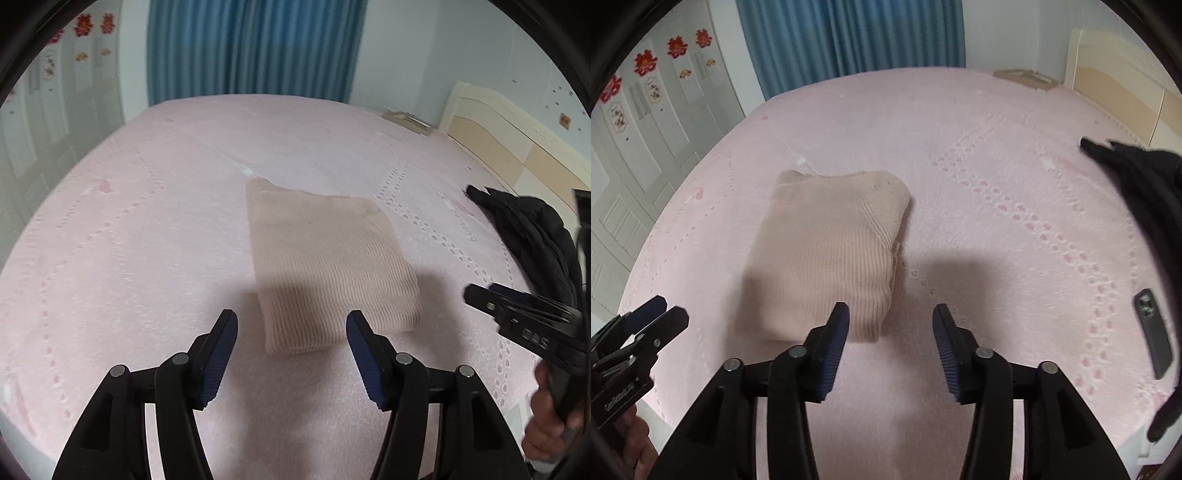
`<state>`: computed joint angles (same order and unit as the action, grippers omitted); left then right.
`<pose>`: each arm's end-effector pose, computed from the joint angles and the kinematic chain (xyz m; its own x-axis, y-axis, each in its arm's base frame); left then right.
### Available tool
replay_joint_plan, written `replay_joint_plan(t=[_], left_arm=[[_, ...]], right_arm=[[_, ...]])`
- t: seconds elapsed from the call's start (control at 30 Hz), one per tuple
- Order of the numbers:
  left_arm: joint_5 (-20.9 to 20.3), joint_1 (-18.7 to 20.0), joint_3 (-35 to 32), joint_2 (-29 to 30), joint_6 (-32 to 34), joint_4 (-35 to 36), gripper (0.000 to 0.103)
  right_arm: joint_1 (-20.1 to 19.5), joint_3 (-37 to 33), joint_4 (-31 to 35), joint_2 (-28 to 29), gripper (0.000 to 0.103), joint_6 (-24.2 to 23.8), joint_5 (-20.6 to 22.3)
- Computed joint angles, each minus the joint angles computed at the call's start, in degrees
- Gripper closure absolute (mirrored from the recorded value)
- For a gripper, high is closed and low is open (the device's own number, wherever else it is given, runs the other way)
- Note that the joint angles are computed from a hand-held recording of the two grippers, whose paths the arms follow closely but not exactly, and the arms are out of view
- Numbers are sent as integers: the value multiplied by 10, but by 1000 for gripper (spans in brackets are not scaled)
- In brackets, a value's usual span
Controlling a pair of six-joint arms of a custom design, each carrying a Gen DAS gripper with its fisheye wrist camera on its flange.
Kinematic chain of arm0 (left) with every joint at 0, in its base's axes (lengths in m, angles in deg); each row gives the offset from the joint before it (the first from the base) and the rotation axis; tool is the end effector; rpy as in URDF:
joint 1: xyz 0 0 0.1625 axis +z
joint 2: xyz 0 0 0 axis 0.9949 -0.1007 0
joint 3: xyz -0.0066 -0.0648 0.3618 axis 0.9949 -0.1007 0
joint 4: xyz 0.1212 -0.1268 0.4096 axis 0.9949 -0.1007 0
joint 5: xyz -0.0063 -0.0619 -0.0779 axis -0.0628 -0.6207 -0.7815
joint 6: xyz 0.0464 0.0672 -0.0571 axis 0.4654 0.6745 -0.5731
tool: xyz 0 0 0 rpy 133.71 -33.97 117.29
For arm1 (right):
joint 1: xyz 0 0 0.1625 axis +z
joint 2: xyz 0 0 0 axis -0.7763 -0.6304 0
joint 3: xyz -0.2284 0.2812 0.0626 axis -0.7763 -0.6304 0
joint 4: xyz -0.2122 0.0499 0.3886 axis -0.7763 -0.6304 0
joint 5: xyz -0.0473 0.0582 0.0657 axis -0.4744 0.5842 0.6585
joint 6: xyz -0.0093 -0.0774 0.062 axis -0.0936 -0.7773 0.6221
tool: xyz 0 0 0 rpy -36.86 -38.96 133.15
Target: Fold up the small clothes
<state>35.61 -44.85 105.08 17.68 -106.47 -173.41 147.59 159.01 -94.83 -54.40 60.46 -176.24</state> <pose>-0.2894 -0.5202 0.1172 -0.7777 -0.1735 -0.6043 0.3077 0.7332 -0.6065 0.1546 -0.6085 0.2073 -0.7559 -0.2214 0.6161 -0.4740 0.8343 -0.2817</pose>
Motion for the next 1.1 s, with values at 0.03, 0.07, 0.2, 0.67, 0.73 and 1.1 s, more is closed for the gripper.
replay_joint_plan(t=[0.03,0.07,0.2,0.67,0.73,1.1], left_arm=[[8,-7,3,-7,-18,15,43],[17,-17,7,-17,-45,40,42],[41,-52,19,-54,-135,136,35],[43,-133,22,-110,-343,395,29],[44,-138,20,-111,-355,407,29],[47,-152,11,-101,-369,437,28]], right_arm=[[6,8,-2,-11,49,-1,-4],[12,17,-6,-22,40,-1,-7],[31,61,-41,-69,13,-20,-4],[55,171,-59,-198,3,-36,-17],[53,181,-54,-214,3,-31,-8],[54,193,-50,-244,3,-22,-10]])
